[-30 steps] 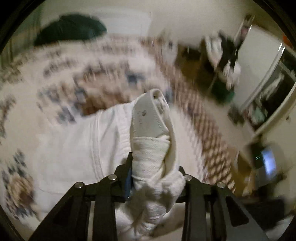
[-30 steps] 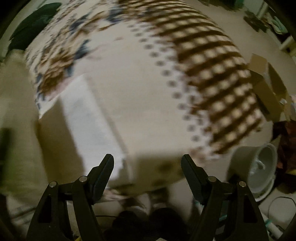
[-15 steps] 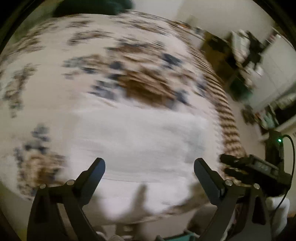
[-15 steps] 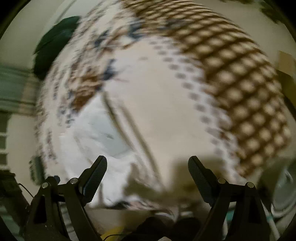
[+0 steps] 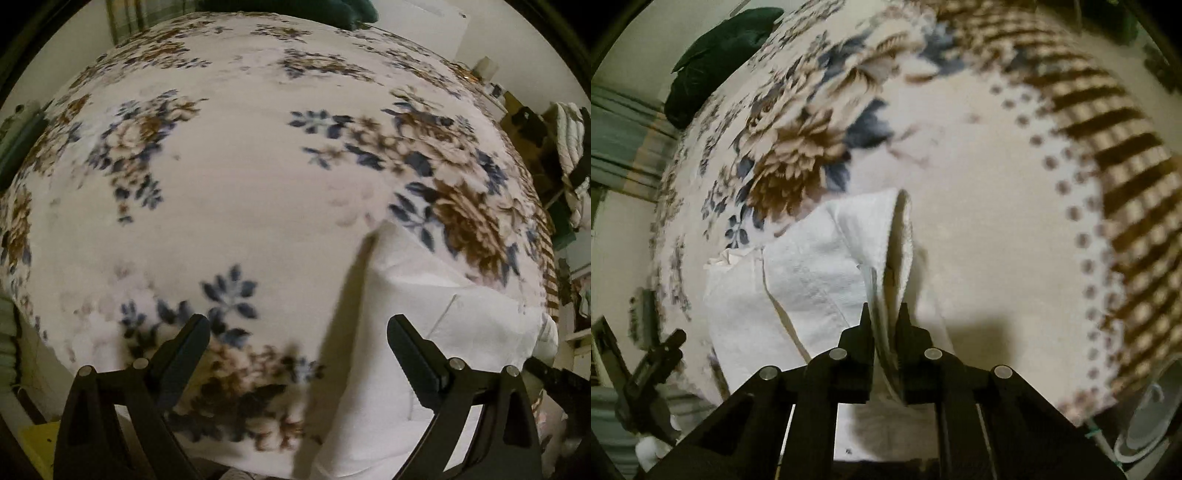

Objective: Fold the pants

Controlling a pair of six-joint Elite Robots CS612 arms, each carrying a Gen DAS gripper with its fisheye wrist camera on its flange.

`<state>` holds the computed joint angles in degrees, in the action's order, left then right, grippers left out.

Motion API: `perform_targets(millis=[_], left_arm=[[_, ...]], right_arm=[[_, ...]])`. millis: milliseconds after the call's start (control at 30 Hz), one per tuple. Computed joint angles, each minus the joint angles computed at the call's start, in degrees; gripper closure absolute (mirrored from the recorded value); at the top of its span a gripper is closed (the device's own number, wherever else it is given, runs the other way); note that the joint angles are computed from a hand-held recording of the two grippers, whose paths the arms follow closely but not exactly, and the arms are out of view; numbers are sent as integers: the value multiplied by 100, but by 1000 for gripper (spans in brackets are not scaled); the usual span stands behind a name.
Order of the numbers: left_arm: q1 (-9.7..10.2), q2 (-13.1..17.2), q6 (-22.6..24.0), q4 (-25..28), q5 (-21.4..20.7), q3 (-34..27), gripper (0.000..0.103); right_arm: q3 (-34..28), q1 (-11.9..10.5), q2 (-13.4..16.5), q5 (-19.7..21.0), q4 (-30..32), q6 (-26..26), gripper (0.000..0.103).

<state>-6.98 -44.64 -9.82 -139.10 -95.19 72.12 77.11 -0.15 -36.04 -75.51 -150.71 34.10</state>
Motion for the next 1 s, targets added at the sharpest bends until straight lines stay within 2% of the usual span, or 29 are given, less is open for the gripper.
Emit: perform_targets(millis=[167,267,433,500,533,567,700,767,833,933,1000], left_arm=[[-168,169,265,144,-174,-288,5],[-264,385,328,317,-268,-594,5],[-396,939,348,1056,-9,-1350,2],[-346,1196,163,1404,-210,-1711,0],[-317,1257,81,1490,-311,-1814,0],[-292,1290,18,1580,-392,-1900,0],[-258,1035,93,1335,-323,-1640,0],[-219,788,72,1122,-389,-1323,0],[-183,515,67,862,-542,-909,0],[-230,152,173,690,-525,-275,0],[-299,-16,275,729,-457,120,0]], right_arm=[[385,-42,-371,-501,-139,410,93],[660,-215,-512,-533,-256,530,93],[605,-343,-341,-550,73,378,91],[547,-378,-236,-504,212,511,72],[477,-417,-165,-400,470,562,53],[490,-455,-135,-298,505,672,42],[930,-592,-307,157,-124,1124,32],[1213,-600,-490,162,-447,1208,31],[1498,-610,-635,348,-852,1287,31],[1732,-608,-744,724,-823,1368,31],[1853,-595,-699,1070,-841,1643,31]])
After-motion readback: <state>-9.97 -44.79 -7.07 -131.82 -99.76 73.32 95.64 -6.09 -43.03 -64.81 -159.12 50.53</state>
